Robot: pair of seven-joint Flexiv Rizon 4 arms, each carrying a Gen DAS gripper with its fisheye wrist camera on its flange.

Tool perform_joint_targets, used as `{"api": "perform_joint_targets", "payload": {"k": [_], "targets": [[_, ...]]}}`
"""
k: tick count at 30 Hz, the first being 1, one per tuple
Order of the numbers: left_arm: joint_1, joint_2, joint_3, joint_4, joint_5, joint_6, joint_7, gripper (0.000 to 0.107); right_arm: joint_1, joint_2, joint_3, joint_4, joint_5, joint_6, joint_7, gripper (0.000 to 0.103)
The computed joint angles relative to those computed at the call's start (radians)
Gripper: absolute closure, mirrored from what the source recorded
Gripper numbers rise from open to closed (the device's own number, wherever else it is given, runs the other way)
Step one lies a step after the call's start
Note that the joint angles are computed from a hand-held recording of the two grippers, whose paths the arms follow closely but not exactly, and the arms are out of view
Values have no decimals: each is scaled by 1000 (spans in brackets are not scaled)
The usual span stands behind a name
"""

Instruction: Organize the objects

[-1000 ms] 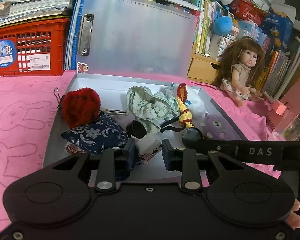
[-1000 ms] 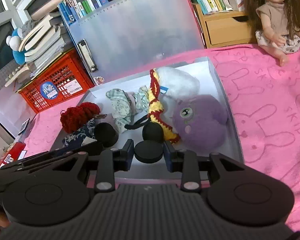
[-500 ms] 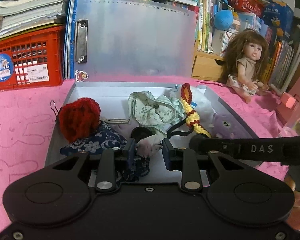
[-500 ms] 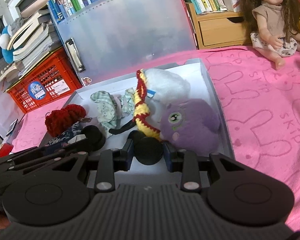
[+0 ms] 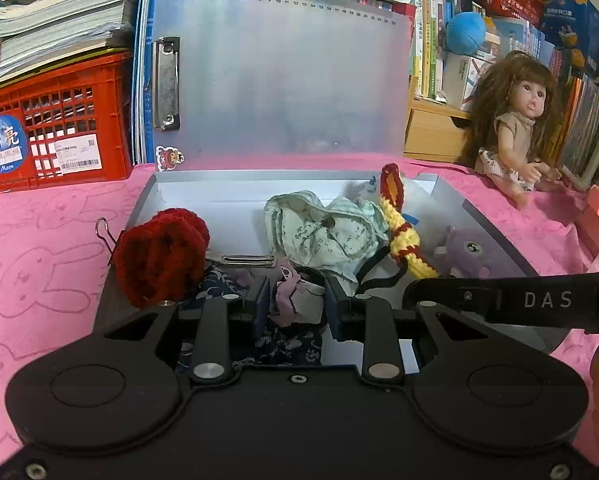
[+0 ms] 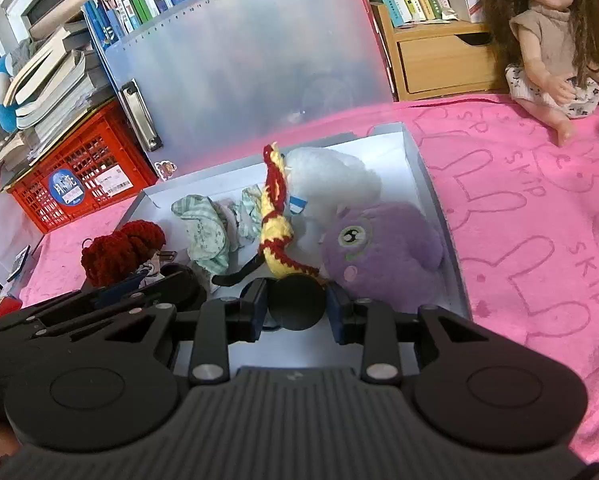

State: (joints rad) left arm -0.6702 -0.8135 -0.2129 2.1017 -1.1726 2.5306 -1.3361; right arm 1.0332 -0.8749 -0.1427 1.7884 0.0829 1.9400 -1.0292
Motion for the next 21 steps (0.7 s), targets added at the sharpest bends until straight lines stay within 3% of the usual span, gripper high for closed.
{"api": "perform_joint_targets", "payload": {"k": [21], "targets": [[0,-35,-9,-30,-2,25,12,77,-12,-19,12,-25,-10,3,7,63]]}}
